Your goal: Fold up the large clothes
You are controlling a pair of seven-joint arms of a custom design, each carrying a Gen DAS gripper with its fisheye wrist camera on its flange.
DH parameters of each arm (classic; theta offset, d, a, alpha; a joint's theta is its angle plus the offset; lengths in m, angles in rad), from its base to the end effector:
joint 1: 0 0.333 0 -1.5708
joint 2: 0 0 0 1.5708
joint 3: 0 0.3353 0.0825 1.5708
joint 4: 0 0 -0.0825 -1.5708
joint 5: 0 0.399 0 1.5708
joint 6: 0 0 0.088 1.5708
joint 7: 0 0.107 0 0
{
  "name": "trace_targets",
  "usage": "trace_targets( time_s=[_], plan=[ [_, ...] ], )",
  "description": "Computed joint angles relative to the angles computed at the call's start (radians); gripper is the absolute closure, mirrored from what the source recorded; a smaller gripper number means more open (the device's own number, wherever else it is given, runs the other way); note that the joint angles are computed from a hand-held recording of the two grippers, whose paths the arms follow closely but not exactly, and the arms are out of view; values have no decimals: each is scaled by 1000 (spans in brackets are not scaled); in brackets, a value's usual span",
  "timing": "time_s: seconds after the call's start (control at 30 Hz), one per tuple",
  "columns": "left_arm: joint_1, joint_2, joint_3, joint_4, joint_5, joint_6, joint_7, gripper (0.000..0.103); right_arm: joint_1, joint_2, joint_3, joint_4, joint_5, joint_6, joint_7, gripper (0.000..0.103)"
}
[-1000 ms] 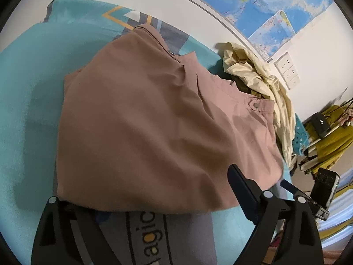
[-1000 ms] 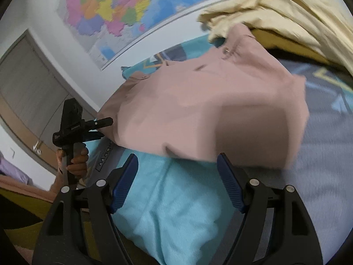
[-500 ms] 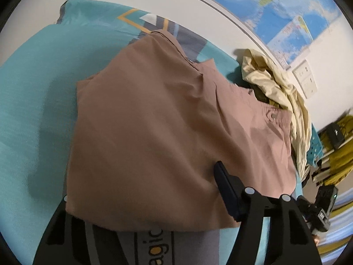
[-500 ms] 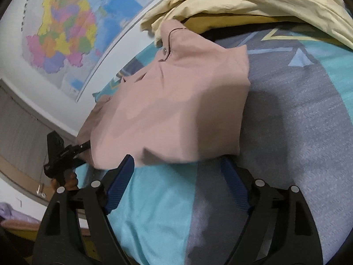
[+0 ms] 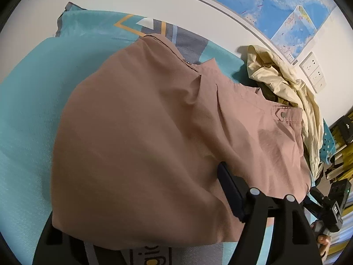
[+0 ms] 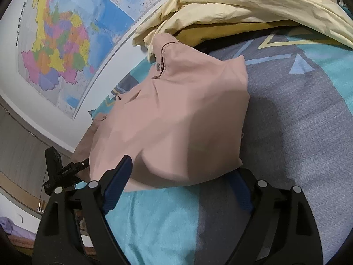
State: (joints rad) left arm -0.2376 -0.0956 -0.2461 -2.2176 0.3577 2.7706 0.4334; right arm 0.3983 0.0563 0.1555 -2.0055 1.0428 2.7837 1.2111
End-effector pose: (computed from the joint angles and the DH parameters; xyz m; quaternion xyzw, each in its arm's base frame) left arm 0.4935 -0.2800 0.4995 -0.7737 0.5379 -0.3136 0.1169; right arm 0.5470 0.2907 0.5060 -0.6449 0.6174 0.0624 0.4462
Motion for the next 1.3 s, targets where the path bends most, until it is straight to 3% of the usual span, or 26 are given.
trace_targets(
  time_s=[0.33, 0.63, 1.03, 1.13, 1.17, 1.3],
  plan=[
    [0, 11, -10, 17, 82, -29, -53, 28, 12, 18, 8, 10, -34, 63, 48, 19],
    [-2, 17, -5, 15, 85, -1, -40, 20, 8, 42, 17, 32, -55, 91, 72, 17],
    [7, 46, 2, 44, 121, 7, -66, 19, 3, 108, 31, 100, -145, 134, 145, 12],
    [7, 62, 3, 70, 146, -21, -81, 22, -6, 148, 41, 146, -159, 133, 139, 12],
    [5, 68, 2, 83, 160, -42, -87, 28, -7, 162, 42, 163, -173, 128, 146, 13],
    [-2, 85, 6, 115, 194, -95, -90, 40, -31, 219, 57, 244, -192, 67, 132, 26]
  ],
)
